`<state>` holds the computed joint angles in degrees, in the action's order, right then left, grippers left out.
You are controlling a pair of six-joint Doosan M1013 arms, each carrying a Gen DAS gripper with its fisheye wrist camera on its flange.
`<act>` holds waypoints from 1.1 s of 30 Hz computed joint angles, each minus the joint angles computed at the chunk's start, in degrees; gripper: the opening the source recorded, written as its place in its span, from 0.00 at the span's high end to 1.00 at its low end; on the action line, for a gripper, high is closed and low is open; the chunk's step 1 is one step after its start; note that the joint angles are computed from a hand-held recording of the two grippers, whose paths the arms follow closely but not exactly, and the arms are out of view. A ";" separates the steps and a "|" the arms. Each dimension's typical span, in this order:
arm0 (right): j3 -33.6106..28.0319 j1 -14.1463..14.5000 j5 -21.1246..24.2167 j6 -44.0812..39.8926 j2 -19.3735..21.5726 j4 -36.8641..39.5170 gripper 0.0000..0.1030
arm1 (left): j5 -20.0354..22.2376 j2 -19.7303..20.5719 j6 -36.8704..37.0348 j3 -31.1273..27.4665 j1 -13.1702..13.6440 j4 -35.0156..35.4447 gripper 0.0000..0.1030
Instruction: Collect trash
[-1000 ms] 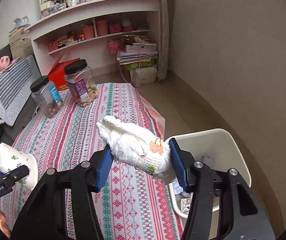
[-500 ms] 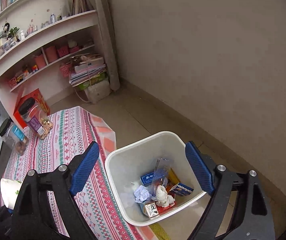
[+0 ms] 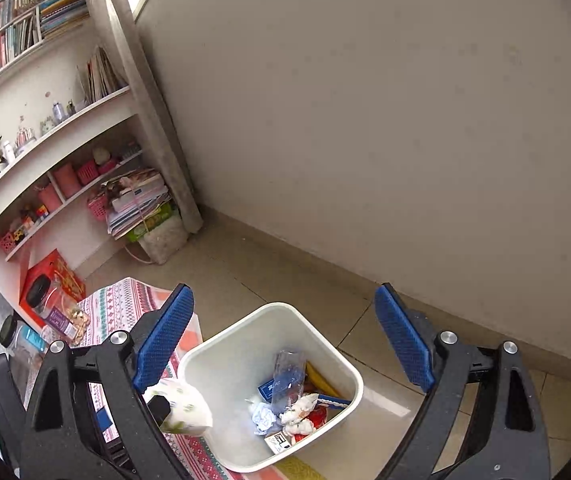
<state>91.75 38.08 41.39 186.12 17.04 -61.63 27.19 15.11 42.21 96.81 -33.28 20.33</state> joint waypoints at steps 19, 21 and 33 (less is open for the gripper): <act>-0.30 12.85 -3.47 6.60 0.14 -22.64 0.07 | 34.66 -18.33 -49.68 18.21 -7.82 58.30 0.07; -1.55 13.28 -6.33 3.64 1.04 -19.10 0.07 | 34.64 -19.57 -47.62 18.50 -6.67 55.50 0.07; -9.32 15.22 -8.20 -8.35 8.48 -5.49 0.07 | 32.39 -21.86 -45.58 22.28 0.99 45.30 0.07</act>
<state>82.43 53.30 33.19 177.77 25.52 -67.12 59.58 -6.75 -3.37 119.09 -32.30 65.63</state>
